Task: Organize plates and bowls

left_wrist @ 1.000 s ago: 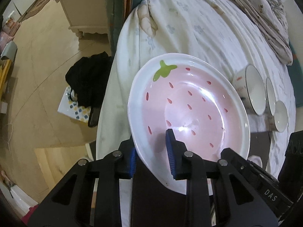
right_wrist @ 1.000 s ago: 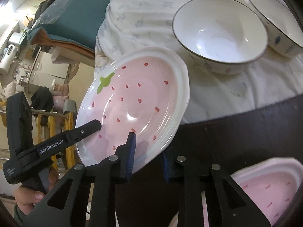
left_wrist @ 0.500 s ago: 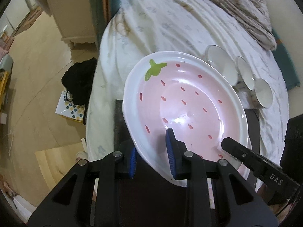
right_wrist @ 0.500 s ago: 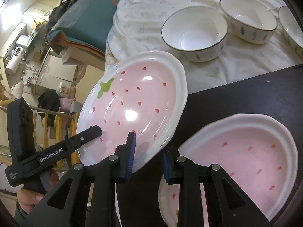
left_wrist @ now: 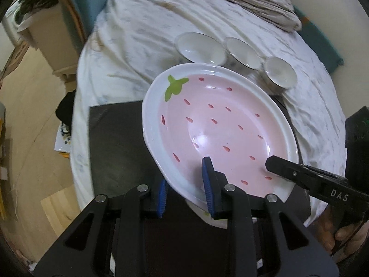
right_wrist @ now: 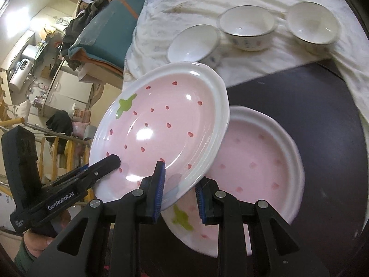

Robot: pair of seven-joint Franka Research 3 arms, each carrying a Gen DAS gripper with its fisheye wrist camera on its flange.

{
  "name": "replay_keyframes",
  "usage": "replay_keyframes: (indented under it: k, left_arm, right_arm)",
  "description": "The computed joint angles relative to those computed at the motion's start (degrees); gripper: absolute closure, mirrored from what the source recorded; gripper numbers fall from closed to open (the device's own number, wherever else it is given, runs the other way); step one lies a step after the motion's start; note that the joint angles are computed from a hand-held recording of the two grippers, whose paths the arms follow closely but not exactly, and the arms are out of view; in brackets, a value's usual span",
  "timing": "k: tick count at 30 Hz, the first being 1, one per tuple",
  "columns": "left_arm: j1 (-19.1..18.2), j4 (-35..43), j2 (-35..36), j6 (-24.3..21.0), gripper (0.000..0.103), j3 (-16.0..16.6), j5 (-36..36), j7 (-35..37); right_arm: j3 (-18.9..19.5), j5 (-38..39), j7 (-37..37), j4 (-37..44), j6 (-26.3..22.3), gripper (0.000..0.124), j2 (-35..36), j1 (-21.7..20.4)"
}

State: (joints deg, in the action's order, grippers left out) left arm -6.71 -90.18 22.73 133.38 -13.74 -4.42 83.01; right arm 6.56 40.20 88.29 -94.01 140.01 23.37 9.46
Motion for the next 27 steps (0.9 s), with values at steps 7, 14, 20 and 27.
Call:
replay_keyframes:
  k: [7,14,20,27]
  left_arm:
    - [-1.2,-3.8,-1.8,0.9,0.079,-1.1,-0.9,0.5]
    - [-2.0,-6.3,-2.6,1.7,0.079,-1.3,-1.6,-0.2]
    - [-2.8,-6.0,-1.8,1.2,0.079,-0.9,-0.1,-1.2]
    - [-2.6,-4.2,-0.4,-0.5,0.079,-1.0,0.4,-1.0]
  right_arm:
    - [-0.6,3.8,-4.3,-11.2,2.8,0.097,-7.3,-1.1]
    - [-1.4,8.5,-8.5,-17.2,3.8,0.097,-10.6,-1.5]
    - [-2.0,9.8,-9.1,-18.6,3.7,0.097,-10.8,-1.2]
    - [-2.1,9.3,-7.9,-18.1,3.2,0.097,-9.9,-0.9]
